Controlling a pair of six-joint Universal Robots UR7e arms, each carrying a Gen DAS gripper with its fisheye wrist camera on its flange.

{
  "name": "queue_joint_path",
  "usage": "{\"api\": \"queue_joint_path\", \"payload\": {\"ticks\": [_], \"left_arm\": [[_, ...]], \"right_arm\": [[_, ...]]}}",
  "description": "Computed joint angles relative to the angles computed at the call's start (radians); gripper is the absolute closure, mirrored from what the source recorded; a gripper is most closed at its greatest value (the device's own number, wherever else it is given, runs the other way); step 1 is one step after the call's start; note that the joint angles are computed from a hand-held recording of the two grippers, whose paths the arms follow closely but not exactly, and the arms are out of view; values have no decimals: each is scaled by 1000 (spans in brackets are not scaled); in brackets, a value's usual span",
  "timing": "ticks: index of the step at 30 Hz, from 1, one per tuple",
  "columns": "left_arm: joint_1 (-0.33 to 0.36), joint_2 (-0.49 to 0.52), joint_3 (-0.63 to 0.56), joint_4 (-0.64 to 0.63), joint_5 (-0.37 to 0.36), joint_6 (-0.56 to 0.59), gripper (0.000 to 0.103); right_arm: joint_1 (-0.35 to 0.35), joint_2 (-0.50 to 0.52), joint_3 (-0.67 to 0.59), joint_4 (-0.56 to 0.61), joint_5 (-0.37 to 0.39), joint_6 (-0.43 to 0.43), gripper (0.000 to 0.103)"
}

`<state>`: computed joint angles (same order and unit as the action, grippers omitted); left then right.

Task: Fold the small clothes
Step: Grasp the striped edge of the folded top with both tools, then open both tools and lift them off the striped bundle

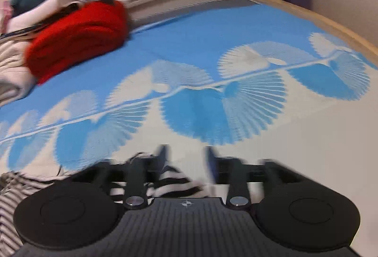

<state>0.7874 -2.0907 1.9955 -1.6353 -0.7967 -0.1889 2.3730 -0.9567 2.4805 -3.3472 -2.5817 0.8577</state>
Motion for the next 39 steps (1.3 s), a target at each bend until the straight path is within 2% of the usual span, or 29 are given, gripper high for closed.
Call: {"api": "queue_joint_path", "payload": {"ticks": [2,4,5,6,8,9,11,13,16,18,19,23,27,29,30,31,33,35,36,38,39], "left_arm": [[-13,-6,-6,15,-5,-20,58],[-36,-8,-10,49,-1,-23,58],[-50,-14,-7,66,7,-17,58],[-64,-22,-3,80,15,-10,58],[-79,-36,7,89,12,12,58],[-84,-40,10,95,9,18,58],[-82,-43,19,112,2,36,58],[-62,-24,27,178,23,33,59],[-42,21,20,386,121,-95,61],[-53,19,2,406,125,-156,61],[-75,6,-3,396,123,-171,61],[-190,-48,-9,421,82,-226,60],[-259,-67,16,508,-13,-231,59],[-237,-47,45,604,-79,-215,57],[-243,-38,63,686,-77,-214,57],[-287,-62,84,731,-46,-209,57],[-356,-74,76,757,-33,-257,57],[-398,-105,49,680,-82,-272,55],[-423,-126,43,635,-111,-271,53],[-453,-145,45,597,-174,-255,50],[-452,-150,54,589,-215,-225,44]], "right_arm": [[-11,1,-14,62,32,-6,48],[-36,13,-26,96,82,-22,52],[-50,18,-30,109,117,-43,72],[-51,18,-43,162,114,-44,100],[-25,26,-81,320,12,49,100],[-24,23,-82,343,-22,109,100],[-30,14,-80,376,-38,182,99],[-35,10,-89,405,-21,170,92],[-1,-6,-108,459,-9,139,81],[50,-20,-124,534,-46,162,68],[73,-35,-126,561,-48,171,66],[147,-104,-108,617,24,164,65],[178,-149,-103,782,134,203,65],[161,-149,-107,882,218,229,65],[152,-143,-109,926,258,237,65],[148,-136,-110,963,281,243,65],[175,-146,-128,1034,257,309,65],[217,-176,-148,1091,220,460,64],[238,-187,-148,1080,211,495,64],[258,-181,-155,1044,225,482,63],[257,-165,-162,1038,255,448,62]]}}
